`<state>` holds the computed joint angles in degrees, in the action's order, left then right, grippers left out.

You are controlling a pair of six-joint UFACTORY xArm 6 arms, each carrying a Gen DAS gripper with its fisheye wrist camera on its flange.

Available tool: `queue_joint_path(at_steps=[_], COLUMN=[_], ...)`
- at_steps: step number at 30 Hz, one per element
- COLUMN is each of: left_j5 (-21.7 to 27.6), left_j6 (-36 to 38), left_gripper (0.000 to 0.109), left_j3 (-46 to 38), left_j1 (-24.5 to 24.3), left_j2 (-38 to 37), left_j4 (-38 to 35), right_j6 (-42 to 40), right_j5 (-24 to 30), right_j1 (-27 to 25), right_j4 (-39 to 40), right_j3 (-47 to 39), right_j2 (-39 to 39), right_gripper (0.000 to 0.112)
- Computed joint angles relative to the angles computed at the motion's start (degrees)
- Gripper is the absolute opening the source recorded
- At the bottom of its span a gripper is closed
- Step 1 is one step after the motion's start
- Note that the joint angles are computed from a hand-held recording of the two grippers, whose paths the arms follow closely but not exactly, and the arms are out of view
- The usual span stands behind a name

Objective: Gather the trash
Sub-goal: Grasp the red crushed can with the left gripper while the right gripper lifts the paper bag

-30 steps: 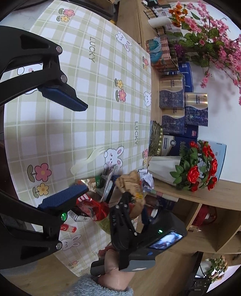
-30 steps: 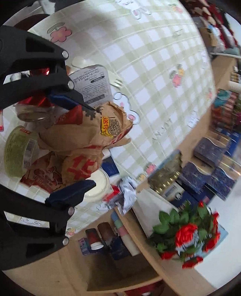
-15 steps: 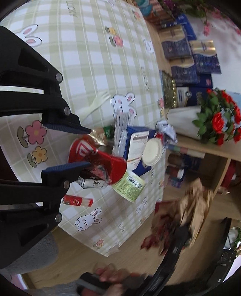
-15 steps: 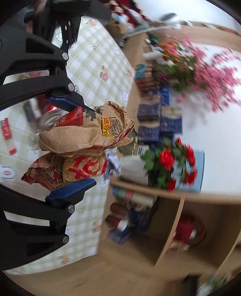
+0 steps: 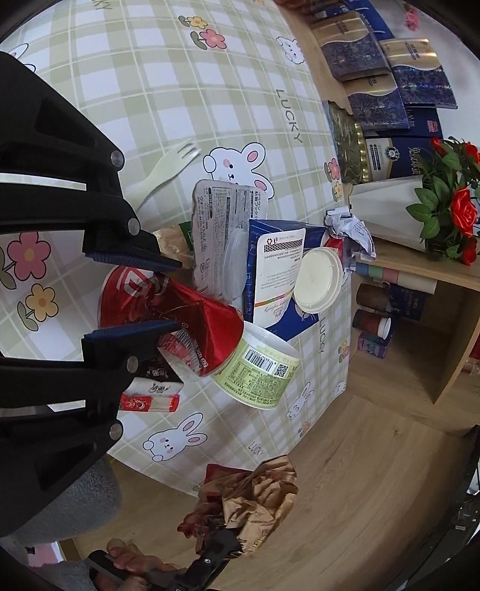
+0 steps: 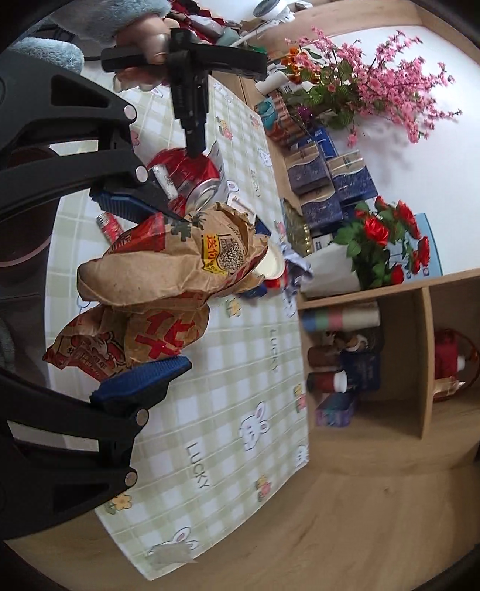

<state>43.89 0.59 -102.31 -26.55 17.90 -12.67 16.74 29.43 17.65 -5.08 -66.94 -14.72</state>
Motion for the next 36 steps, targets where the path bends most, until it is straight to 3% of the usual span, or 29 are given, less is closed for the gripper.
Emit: queue_joint_path(at_steps=[7, 16, 18, 24, 36], left_j5=[1.68, 5.88, 5.33, 2.24, -4.69], left_j6=[1.07, 2.92, 2.89, -0.71, -6.71], left_gripper=[0.026, 0.03, 0.028, 0.008, 0.007], left_j3=[-2.12, -8.87, -8.63, -6.01, -2.54], left_j1=[-1.25, -0.48, -0.69, -1.36, -2.71], left_j2=[1.07, 6.51, 6.41, 3.6, -3.54], left_j4=[6.72, 3.82, 4.25, 5.51, 8.94], right_j6=[-1.74, -2.05, -1.98, -1.09, 0.06], right_j5=[-0.68, -0.6, -0.41, -1.2, -2.66], right_j1=[0.54, 0.91, 0.69, 0.26, 0.65], right_j4=[2.46, 3.89, 4.13, 3.74, 5.54], right_j3=[0.93, 1.13, 1.11, 1.64, 3.33], right_j2=[0.3, 0.96, 0.98, 0.44, -1.98], right_gripper=[0.069, 0.069, 0.069, 0.069, 0.069])
